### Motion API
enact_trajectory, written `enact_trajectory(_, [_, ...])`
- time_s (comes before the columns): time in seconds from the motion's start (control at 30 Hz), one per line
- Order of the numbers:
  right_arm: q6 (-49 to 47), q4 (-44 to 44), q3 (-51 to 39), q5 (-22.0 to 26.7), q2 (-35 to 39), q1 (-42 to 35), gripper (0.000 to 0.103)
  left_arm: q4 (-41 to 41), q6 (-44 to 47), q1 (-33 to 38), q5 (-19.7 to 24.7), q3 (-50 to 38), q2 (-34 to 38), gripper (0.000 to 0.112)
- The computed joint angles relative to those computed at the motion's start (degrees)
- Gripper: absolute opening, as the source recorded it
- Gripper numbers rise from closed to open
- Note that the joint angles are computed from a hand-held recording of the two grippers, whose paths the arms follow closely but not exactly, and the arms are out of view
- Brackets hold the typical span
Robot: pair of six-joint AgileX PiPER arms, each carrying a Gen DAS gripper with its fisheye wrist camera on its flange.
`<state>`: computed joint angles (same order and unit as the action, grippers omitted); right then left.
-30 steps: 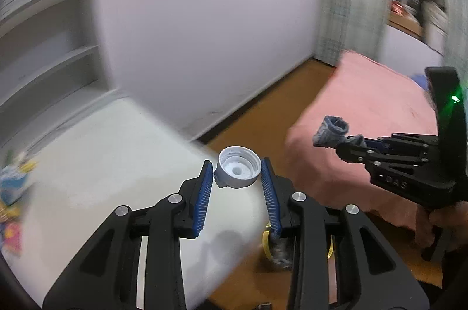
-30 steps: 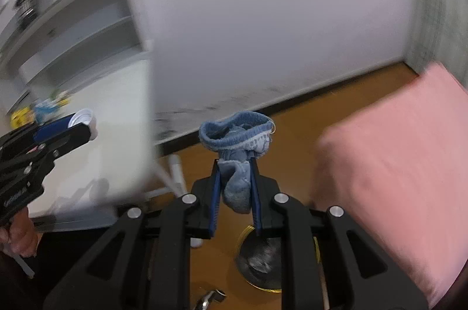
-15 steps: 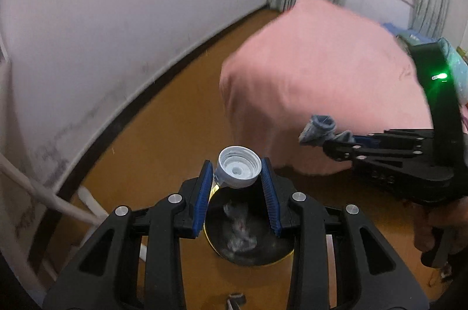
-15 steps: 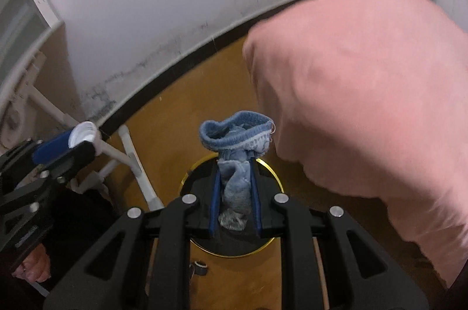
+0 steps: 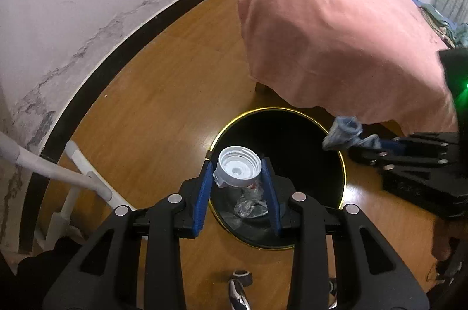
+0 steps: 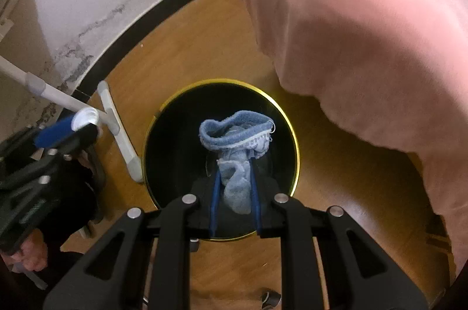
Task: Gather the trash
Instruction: 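Carry the bottle cap and grey sock in both tools over the bin, then open both tools to drop the cap and sock into the bin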
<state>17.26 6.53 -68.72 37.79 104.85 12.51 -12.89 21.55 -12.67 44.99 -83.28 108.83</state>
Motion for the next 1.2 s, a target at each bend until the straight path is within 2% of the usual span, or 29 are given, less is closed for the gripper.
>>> enact_trajectory(0.33, [-0.7, 2.1, 1.0, -1.4, 2.9, 0.3, 0.018, -0.5, 0.9, -0.3, -0.2, 2.0, -1.6, 0.033])
enact_trajectory(1.07, [-4.4, 5.2, 1.7, -2.1, 1.1, -1.6, 0.019, 0.4, 0.5, -0.6, 0.5, 1.5, -1.2, 0.034])
enact_trajectory(1.1, [-4.8, 5.6, 1.8, -2.1, 1.0, -1.8, 0.02, 0.4, 0.5, -0.6, 0.4, 1.5, -1.1, 0.035])
enact_trajectory(1.17, [-4.6, 5.7, 1.9, -2.3, 0.7, -1.9, 0.03, 0.3, 0.5, -0.7, 0.3, 1.6, -1.1, 0.043])
enact_trajectory(1.2, [-4.4, 5.5, 2.1, -2.6, 0.4, -2.0, 0.045, 0.5, 0.4, -0.8, 0.1, 1.7, -1.2, 0.051])
